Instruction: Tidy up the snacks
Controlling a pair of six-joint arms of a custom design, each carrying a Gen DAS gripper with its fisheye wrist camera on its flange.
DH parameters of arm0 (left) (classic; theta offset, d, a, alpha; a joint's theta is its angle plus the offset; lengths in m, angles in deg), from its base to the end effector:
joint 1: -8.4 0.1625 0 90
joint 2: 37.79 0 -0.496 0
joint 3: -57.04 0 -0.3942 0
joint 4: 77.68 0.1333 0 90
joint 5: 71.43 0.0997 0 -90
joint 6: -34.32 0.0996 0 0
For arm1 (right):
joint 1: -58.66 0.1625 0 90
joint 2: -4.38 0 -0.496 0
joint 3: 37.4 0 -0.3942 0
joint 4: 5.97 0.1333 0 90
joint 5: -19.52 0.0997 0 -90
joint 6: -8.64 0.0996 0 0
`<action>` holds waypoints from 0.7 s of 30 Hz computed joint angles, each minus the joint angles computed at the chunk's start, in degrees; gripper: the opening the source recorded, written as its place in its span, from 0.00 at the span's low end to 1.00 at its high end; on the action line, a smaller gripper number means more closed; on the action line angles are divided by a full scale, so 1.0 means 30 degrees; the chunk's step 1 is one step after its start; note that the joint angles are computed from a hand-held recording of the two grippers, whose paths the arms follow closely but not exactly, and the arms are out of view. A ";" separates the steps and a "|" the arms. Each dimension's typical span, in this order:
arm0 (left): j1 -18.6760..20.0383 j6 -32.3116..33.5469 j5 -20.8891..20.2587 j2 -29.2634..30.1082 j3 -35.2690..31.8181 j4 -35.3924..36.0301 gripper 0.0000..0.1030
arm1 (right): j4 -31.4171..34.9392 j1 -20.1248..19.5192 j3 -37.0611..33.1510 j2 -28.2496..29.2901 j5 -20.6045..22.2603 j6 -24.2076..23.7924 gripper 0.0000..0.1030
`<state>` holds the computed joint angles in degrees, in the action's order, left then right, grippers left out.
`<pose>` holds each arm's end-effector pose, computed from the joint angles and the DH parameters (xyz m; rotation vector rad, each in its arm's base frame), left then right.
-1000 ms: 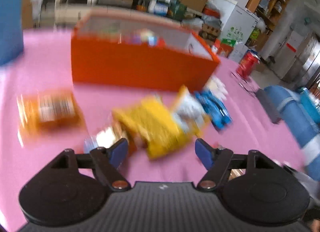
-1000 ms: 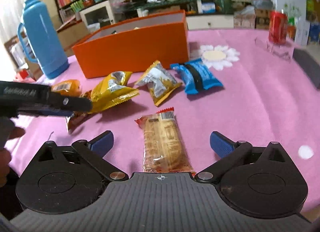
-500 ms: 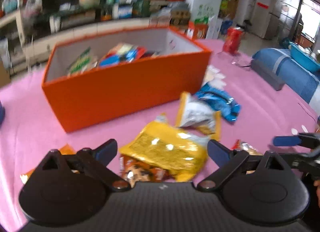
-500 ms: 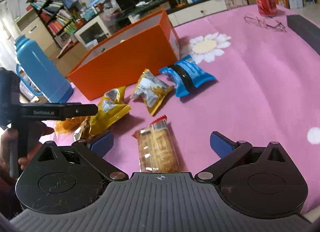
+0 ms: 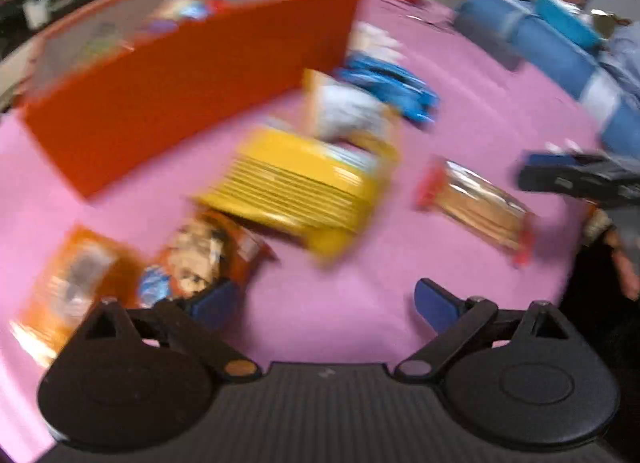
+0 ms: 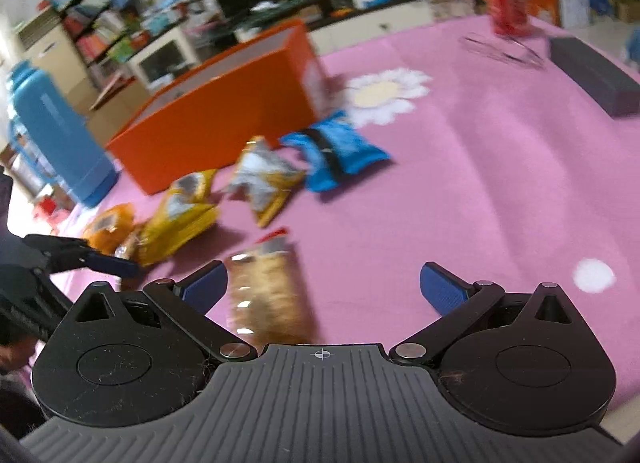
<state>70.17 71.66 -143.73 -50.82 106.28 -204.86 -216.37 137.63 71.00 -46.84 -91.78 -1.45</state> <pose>-0.2828 -0.8726 -0.0517 1.5305 2.3832 0.0111 -0.0294 -0.6586 0.2651 -0.2825 -2.2776 1.3008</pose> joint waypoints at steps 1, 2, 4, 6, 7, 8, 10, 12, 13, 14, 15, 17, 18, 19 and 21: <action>-0.0019 0.0002 0.0313 0.0047 -0.0327 -0.0354 0.93 | 0.0015 -0.0107 0.0061 -0.0102 0.0234 0.0461 0.88; -0.0021 -0.0176 0.0522 0.0012 -0.0513 -0.0801 0.93 | -0.0031 -0.0206 0.0113 -0.0187 0.0579 0.0839 0.88; 0.0184 -0.1234 -0.0479 -0.0486 -0.0015 -0.1902 0.93 | -0.0180 -0.0225 0.0065 -0.0155 0.0906 0.0849 0.88; 0.0306 -0.2278 -0.1411 -0.1321 0.2054 -0.4698 0.93 | -0.0053 -0.0078 -0.0137 -0.0006 0.0740 0.0294 0.88; 0.0279 -0.2636 -0.1555 -0.1570 0.3114 -0.6267 0.93 | 0.0042 -0.0001 -0.0221 0.0071 0.0638 0.0010 0.88; 0.0245 -0.3037 -0.1655 -0.1681 0.3798 -0.7132 0.93 | 0.0104 0.0053 -0.0280 0.0124 0.0566 -0.0173 0.88; 0.0158 -0.4714 -0.1875 -0.1574 0.4453 -0.8016 0.93 | 0.0158 0.0130 -0.0384 0.0216 0.0443 -0.0346 0.88; 0.0073 -0.7298 -0.2318 -0.1328 0.4765 -0.8519 0.93 | 0.0164 0.0174 -0.0448 0.0258 0.0371 -0.0370 0.88; -0.0021 -0.8606 -0.2184 -0.1219 0.5038 -0.9144 0.93 | 0.0067 0.0194 -0.0444 0.0276 0.0333 -0.0472 0.88; -0.0048 -0.9828 -0.2192 -0.1067 0.5111 -0.9515 0.93 | -0.0049 0.0212 -0.0442 0.0293 0.0216 -0.0637 0.88; -0.0133 -1.1200 -0.2089 -0.0820 0.5052 -0.9754 0.93 | -0.0158 0.0257 -0.0482 0.0347 -0.0031 -0.0828 0.88; -0.0265 -1.3045 -0.1531 -0.0229 0.4373 -0.9546 0.93 | -0.0077 0.0237 -0.0471 0.0321 -0.0180 -0.0832 0.88; -0.0377 -1.3806 -0.0894 0.0125 0.3855 -0.9070 0.93 | 0.0107 0.0164 -0.0430 0.0248 -0.0024 -0.0623 0.88; -0.0445 -1.4336 -0.0351 0.0516 0.3208 -0.8591 0.93 | 0.0300 0.0083 -0.0366 0.0160 0.0198 -0.0376 0.88; -0.0621 -1.4393 0.0426 0.1030 0.2451 -0.8481 0.92 | 0.0533 0.0017 -0.0339 0.0090 0.0393 -0.0158 0.88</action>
